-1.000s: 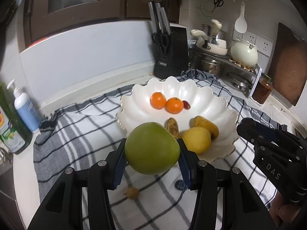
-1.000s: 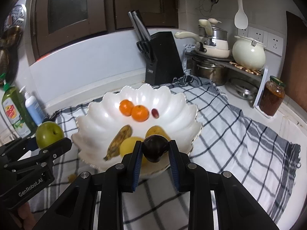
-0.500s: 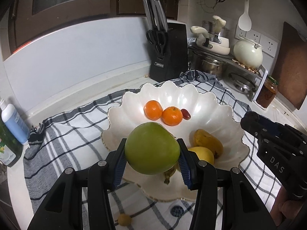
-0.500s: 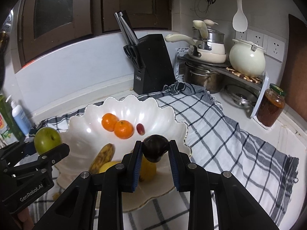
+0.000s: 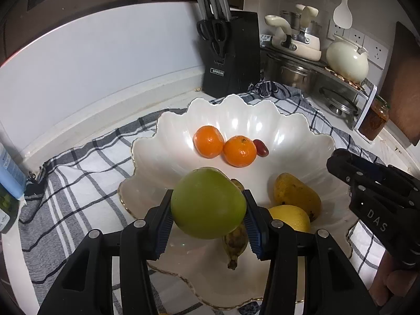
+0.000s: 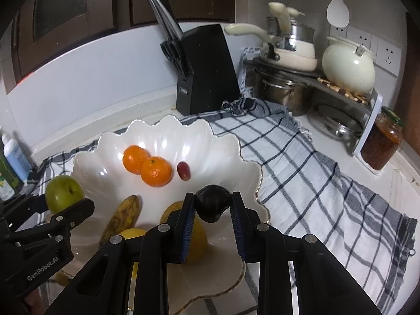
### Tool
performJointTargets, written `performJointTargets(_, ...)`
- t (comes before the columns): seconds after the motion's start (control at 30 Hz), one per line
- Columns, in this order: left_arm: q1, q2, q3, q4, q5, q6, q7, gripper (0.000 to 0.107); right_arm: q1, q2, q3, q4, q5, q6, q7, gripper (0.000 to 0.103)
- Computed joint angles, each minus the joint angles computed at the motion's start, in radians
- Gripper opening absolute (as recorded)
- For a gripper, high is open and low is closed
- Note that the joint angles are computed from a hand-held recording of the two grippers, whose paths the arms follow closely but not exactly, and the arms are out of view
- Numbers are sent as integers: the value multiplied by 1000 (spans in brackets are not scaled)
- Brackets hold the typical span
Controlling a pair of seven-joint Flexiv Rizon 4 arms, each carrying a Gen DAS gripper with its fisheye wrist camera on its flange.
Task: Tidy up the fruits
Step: 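Open both tools to drop the apple and plum into the bowl, then withdraw both tools toward the small brown fruit and dark blue berry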
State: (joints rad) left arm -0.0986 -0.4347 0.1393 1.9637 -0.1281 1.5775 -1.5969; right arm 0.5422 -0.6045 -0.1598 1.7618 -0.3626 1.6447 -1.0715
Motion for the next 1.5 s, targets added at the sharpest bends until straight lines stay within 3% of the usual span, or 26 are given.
performJointTargets(0.1, 14, -1, -16, 2, -5, 1, 6, 50, -19, -5, 25, -9, -2, -18, -7, 29)
performJointTargets(0.23, -20, 0, 25, 0, 13, 16, -9, 69, -22, -4, 28, -10, -7, -22, -10, 31)
performJointTargets(0.3, -39, 5, 50, -2, 19, 15, -23, 70, -14, 0, 19, -6, -7, -21, -1, 44)
performJointTargets(0.37, -58, 11, 75, -2, 28, 14, -38, 76, 49, 11, -65, 23, -5, 17, 29, 64)
performJointTargets(0.47, -90, 20, 117, -1, 50, 13, -67, 85, 141, 26, -178, 61, 15, 58, 48, 80)
performJointTargets(0.57, -115, 35, 152, 5, 72, 13, -99, 89, 200, 41, -243, 83, 40, 67, 41, 82)
performJointTargets(0.73, -177, 63, 232, 9, 139, 7, -164, 96, 245, 70, -285, 112, 69, 71, 29, 83)
performJointTargets(1.2, -297, 189, 402, 27, 456, -48, -431, 98, 470, 166, -466, 237, 213, 129, -60, 83)
performJointTargets(1.5, -293, 270, 417, 44, 682, -99, -622, 98, 603, 209, -543, 311, 301, 154, -131, 83)
